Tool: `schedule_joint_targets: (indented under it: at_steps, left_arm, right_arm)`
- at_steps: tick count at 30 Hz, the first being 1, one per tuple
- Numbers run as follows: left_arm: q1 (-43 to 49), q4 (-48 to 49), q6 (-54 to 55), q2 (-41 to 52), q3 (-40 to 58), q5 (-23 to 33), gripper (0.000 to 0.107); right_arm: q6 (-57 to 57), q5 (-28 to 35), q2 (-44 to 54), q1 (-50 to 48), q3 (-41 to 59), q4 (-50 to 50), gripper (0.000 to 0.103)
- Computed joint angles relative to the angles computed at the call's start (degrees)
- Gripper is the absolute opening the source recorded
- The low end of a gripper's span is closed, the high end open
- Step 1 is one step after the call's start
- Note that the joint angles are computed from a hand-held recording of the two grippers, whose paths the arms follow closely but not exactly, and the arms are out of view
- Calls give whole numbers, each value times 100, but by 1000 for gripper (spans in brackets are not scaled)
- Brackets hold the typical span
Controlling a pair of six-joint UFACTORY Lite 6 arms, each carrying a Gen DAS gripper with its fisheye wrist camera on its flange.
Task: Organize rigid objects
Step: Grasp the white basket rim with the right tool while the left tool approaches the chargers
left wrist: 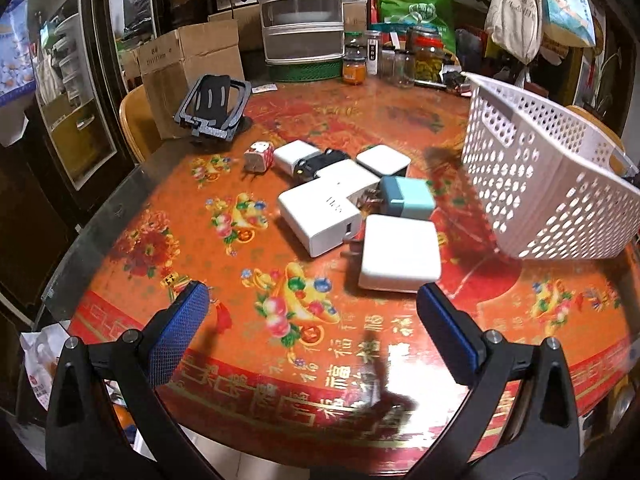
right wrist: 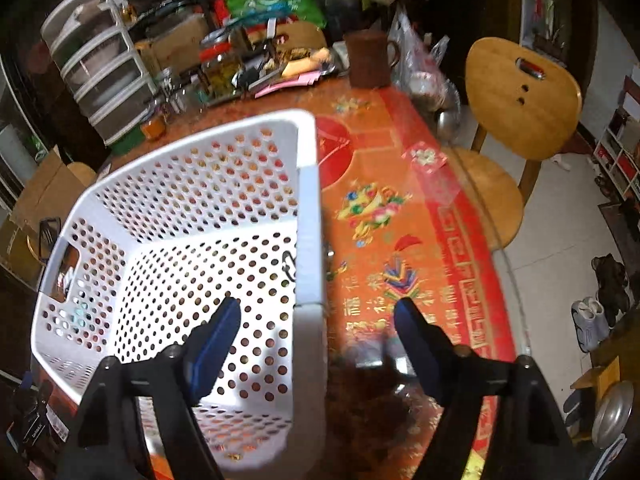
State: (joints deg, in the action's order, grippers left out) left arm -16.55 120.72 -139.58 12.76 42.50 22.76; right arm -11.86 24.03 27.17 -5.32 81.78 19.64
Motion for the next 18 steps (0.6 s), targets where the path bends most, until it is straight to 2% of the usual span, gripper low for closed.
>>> schedule_joint_targets:
  at_steps: [4,5,6,8,13,18]
  left_arm:
    - [-80,579,-621,245,-9,171,102]
    - [-110,573,-615,330,52,172,102]
    - [-191,380,-448,268,5,170,102]
    - [-303,335,-353,475,159,181,102]
    - [-506,133,-128,987,628,116,102]
    - [-569,-146,159,1354,1148,-93,102]
  right_arm:
    - [-156,-28,227,72,124,231,65]
    - [-25,-40,285,120,171,124,58]
    - [36,-79,350,151,203,71,46]
    - [113,-59,348,162,207,-5,33]
    - [-471,-44,346,76,198,647,27]
    - [-312,-144,292,118,139,552,21]
